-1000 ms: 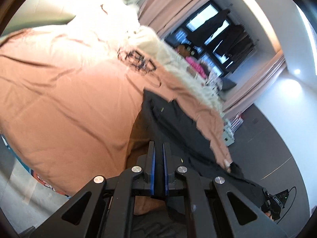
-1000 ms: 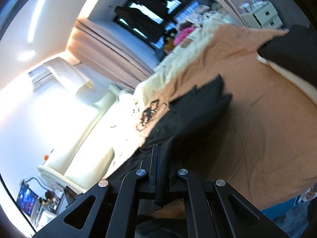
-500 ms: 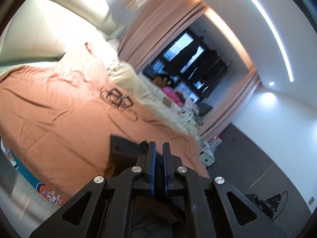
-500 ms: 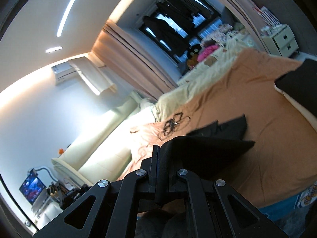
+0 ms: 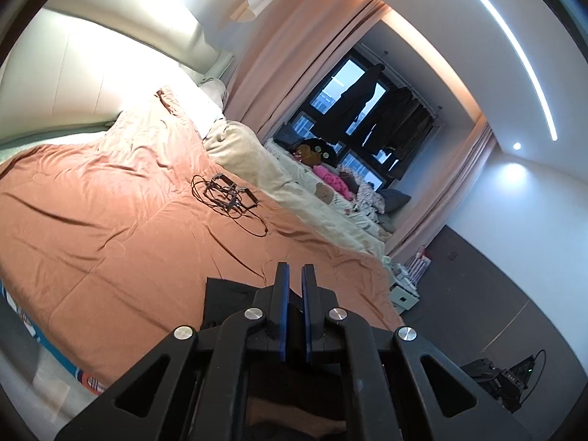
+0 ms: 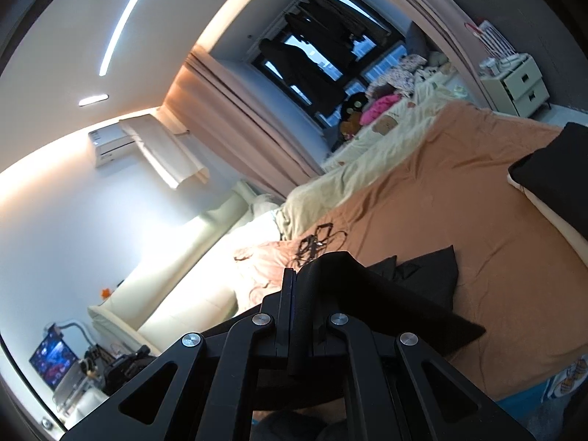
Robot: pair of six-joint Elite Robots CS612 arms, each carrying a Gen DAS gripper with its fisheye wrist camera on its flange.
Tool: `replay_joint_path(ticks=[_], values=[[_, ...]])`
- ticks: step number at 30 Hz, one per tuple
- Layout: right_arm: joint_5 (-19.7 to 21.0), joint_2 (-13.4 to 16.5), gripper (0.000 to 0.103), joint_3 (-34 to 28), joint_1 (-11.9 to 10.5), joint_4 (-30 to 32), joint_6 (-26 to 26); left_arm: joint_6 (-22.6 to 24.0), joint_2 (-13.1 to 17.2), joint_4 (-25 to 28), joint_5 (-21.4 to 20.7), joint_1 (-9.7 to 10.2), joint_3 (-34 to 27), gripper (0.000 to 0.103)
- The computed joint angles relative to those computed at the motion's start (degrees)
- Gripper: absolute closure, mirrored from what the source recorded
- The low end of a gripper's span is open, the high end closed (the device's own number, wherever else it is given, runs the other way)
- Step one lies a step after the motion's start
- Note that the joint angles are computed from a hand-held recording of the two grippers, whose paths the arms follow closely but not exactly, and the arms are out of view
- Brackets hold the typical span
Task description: Fold large clothes
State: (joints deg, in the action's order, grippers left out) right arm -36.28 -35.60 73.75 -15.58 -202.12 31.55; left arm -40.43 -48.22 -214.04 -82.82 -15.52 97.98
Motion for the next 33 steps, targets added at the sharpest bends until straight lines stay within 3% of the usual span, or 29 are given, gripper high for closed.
replay_joint_path(ticks=[10,17,29,30,32,33], values=[[-6.89,6.44,0.099,-14.53,2.31,14.63,-4.19,2.75,5.85,13.81,-0.27,1.79,-14.26,0.094],[-10.92,13.48,0.098,-27.53,3.58,25.80,-6.01,4.06,12.56,25.47,-1.56,2.94,-26.81,0.094],[-17.55,24.61,0.098,-47.11,5.14,45.36,-9.78,5.28,22.25,41.82,-1.44,3.37,-42.04,0.093],[-18.36,25.43,0.095,-48.65,5.32,47.17,-10.33,4.93,23.04,43.44,-2.47,3.52,-43.27,0.089],[-20.72,27.08,0.077,-52.05,5.74,50.79,-11.20,4.07,24.54,45.38,-5.53,3.99,-45.53,0.080],[-21.39,28.11,0.054,-53.87,5.83,51.74,-11.06,3.63,24.97,46.39,-5.81,4.08,-46.31,0.066]])
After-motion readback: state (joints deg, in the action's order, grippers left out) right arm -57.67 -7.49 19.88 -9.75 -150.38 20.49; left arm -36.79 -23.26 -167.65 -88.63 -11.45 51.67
